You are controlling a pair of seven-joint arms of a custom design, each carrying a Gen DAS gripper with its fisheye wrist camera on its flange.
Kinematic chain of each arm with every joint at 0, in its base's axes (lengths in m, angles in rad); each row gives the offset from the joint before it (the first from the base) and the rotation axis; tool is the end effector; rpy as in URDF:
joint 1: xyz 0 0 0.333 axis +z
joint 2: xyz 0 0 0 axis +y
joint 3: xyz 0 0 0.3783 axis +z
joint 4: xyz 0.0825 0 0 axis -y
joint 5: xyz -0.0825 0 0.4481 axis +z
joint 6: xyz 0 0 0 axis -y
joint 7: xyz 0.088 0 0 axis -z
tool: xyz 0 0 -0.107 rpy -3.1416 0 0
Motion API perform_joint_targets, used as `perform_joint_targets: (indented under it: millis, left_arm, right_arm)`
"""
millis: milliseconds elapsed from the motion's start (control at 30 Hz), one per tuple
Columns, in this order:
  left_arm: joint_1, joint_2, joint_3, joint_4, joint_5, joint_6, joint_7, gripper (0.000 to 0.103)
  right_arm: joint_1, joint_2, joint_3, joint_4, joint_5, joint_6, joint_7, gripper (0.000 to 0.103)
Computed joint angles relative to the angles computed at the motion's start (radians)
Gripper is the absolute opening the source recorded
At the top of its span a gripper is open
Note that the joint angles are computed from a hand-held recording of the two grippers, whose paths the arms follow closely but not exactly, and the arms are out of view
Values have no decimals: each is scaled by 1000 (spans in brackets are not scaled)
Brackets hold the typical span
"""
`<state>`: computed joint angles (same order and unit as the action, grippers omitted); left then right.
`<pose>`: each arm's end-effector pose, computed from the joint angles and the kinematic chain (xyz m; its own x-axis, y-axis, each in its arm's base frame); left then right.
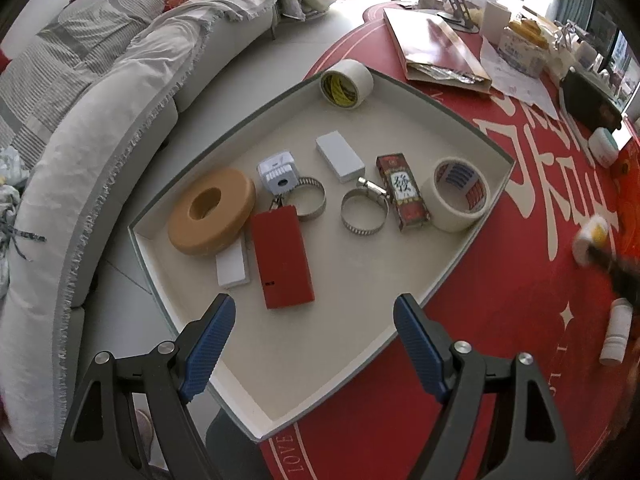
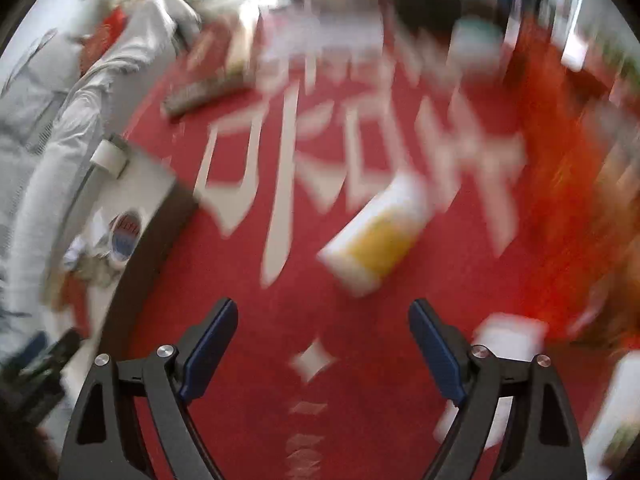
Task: Organize rigid objects
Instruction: 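Move the right tool to the white yellow-labelled bottle and grasp it, then move the left tool to the large white jar while the right tool holds the bottle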
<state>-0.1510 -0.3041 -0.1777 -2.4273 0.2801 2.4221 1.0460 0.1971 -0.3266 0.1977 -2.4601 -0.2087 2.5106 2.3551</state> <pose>0.4787 -0.1657 0.4751 0.0342 -0.9922 -0.1196 -0.9319 0.0116 -0.3626 0.4611 0.1983 0.4779 -0.2243 -0.9719 -0.0708 -0.8840 0.2335 -0.4050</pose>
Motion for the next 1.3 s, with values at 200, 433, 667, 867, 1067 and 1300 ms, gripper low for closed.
perform_joint_targets:
  millis: [200,433,667,867,1067,1300]
  left_arm:
    - [-9,-23,0,-13,-15,-19,2,84]
    - [-18,-48,-6,-27,-9,-34,16,84]
    - [-38,-64,9,-52,-55,-45,45,84]
    - [-50,-57,21,-55,-109,-66,87,84]
    - [-49,-34,21,-44,-144,-79,110,84]
    - [-50,-24,11,-42,-152,-92,117,84]
  right_arm:
    - [-34,95,-20,72,-223,24,-7,96]
    - [140,91,-73,15,245,87,-409,95]
    - [6,27,28,1,32,129,-238,96]
    - [-22,216,-18,170,-169,123,-258,96]
    - [45,337,-89,259,-170,143,-347,95]
    - [90,346,-125,273,10,104,-411,69]
